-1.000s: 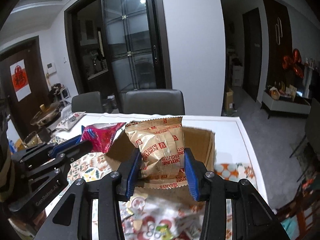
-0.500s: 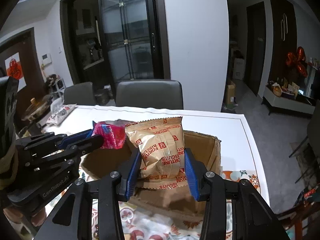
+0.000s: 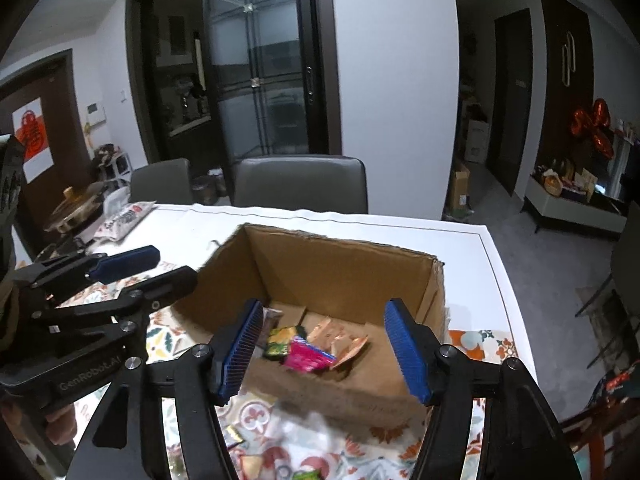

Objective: Organize snacks
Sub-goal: 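Grasp the small green candy with the left tool while the right tool grasps the DENMAS pack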

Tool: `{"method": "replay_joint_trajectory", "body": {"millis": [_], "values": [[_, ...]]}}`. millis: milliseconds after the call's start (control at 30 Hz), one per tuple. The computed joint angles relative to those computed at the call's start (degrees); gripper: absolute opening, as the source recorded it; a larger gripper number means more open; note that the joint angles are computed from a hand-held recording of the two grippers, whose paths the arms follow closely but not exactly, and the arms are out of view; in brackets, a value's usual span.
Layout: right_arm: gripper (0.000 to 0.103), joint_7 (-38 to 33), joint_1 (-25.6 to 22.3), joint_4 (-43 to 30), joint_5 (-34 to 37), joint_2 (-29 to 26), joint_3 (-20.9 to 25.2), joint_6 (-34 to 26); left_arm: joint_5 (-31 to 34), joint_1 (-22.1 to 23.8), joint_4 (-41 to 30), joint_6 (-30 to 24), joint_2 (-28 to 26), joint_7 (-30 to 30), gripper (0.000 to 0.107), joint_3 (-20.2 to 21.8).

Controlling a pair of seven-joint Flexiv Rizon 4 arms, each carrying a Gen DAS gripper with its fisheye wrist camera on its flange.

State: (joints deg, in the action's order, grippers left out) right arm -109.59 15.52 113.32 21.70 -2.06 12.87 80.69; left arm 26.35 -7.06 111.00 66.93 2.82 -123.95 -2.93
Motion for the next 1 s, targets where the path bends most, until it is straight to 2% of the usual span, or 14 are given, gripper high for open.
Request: {"method": "replay_joint_trajectory", "body": {"millis": [167, 467, 733, 1000], "values": [[0.064, -4.43, 1.12, 2.19, 5.29, 3.8, 0.3, -1.07, 1.98, 0.36, 3.44, -0.62, 4.69, -2.53, 0.049, -0.7], [0.064, -5.33, 5.84, 7.51, 6.88, 8.1, -1.42, -1.03, 3.03, 3.59, 10.19, -2.12, 11.94, -4.45, 0.049, -3.58], [0.064, 0.44, 7.75, 11.66, 2.08, 8.97, -1.36, -2.59, -0.99, 4.68, 16.24, -3.53, 15.47, -2.64, 0.049, -4.05], [0.064, 1.18, 8.56, 14.75, 3.16, 8.5, -1.62, -4.28, -4.35, 4.31, 22.58, -2.75, 16.88, -1.62, 0.049, -4.5]]}}
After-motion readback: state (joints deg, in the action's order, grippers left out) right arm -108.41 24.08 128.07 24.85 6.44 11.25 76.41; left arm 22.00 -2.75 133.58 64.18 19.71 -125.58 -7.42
